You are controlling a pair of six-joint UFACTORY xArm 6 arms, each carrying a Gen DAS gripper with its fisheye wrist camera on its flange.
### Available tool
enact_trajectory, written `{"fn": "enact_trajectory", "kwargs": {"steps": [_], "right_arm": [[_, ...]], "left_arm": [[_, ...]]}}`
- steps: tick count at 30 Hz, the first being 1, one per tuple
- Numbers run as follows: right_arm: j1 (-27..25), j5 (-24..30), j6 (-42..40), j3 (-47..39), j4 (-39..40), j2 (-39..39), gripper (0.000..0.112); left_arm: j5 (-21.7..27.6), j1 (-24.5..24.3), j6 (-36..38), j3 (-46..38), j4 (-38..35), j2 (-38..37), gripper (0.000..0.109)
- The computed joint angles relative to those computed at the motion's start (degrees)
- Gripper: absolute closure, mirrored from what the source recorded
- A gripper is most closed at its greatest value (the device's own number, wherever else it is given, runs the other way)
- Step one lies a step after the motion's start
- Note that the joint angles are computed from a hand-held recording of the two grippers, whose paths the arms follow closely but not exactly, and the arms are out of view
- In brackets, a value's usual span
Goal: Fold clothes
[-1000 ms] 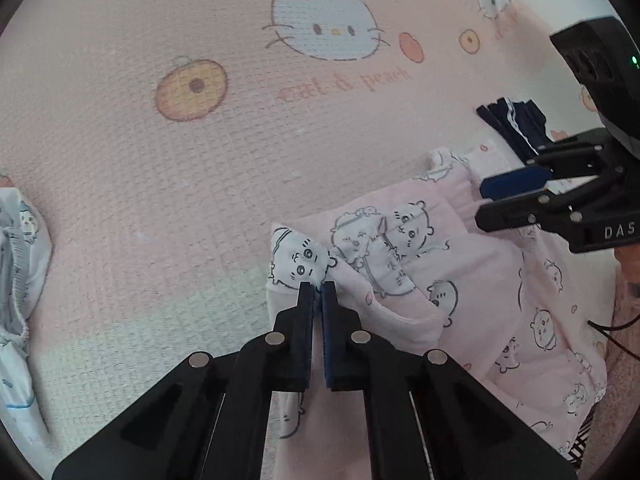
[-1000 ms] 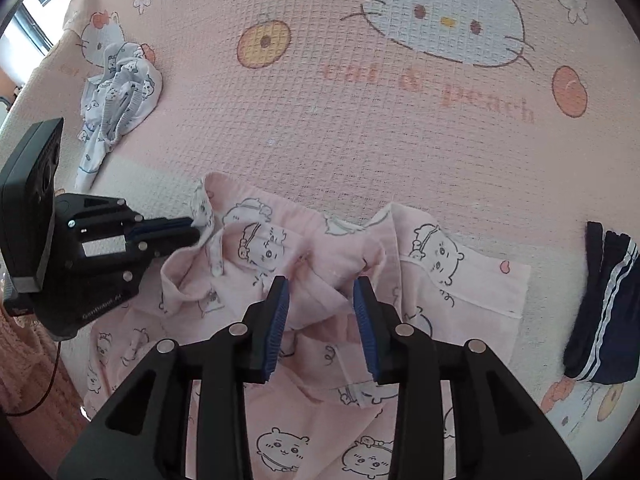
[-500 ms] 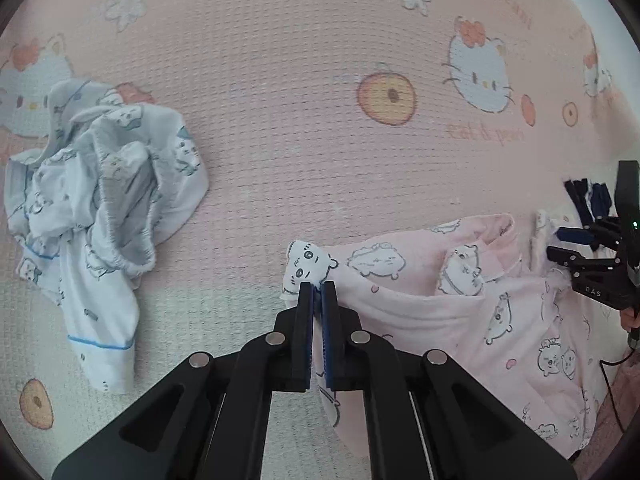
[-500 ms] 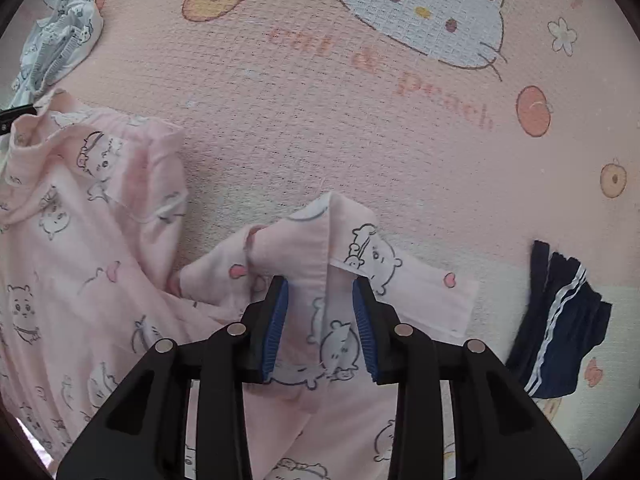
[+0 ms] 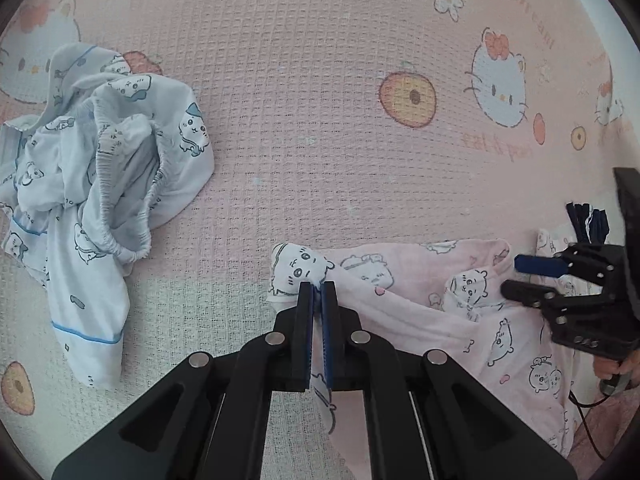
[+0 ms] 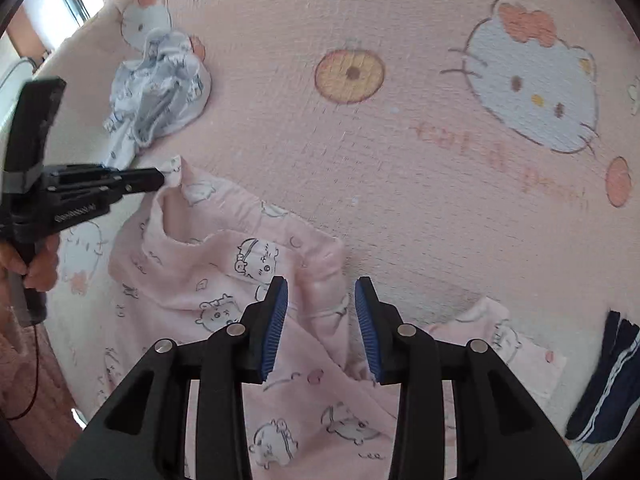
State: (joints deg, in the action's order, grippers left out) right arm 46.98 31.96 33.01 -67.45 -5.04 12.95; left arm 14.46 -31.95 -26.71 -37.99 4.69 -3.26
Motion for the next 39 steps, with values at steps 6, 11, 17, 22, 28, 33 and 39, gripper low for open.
{"fn": "enact_trajectory", "kwargs": {"steps": [6, 11, 17, 22, 28, 33, 39], "right_arm": [[0.78, 3.99, -1.7, -1.94, -0.9, 2.43, 0.093], [-0.5, 13.67, 12.92, 1.26, -17.36, -2.34, 0.094], [-0.59, 0.9, 8.35, 3.69, -12.21, -3.49, 0.093], [2.26, 3.75, -2.12, -4.28, -7.05, 4.85, 0.093], [3.47, 0.24, -2.35, -1.36, -7.73, 2.83, 0.091], [3.61, -0.05, 8.11, -2.52, -19.58, 3.07, 0.091], [1.43, -0.81, 9.45, -8.13, -16.73, 6.54, 0.091]], "left_arm": [[3.06, 0.55, -0.92, -0.79, 0.05, 0.9, 0.104], [4.52, 0.31, -2.53, -2.16, 1.79, 2.34, 0.104], [4.51, 0.02, -1.89, -3.06, 0.72, 3.52, 0.104], [4.57, 0.0, -0.49, -3.34, -0.96, 3.78, 0.104], [5.64, 0.65, -2.46, -4.62, 2.9, 2.86, 0.104], [7.01, 1.38, -14.68, -4.95, 19.43, 0.76, 0.104], [6.85, -0.2, -3.33, -4.27, 7.09, 1.99, 0.103]]}}
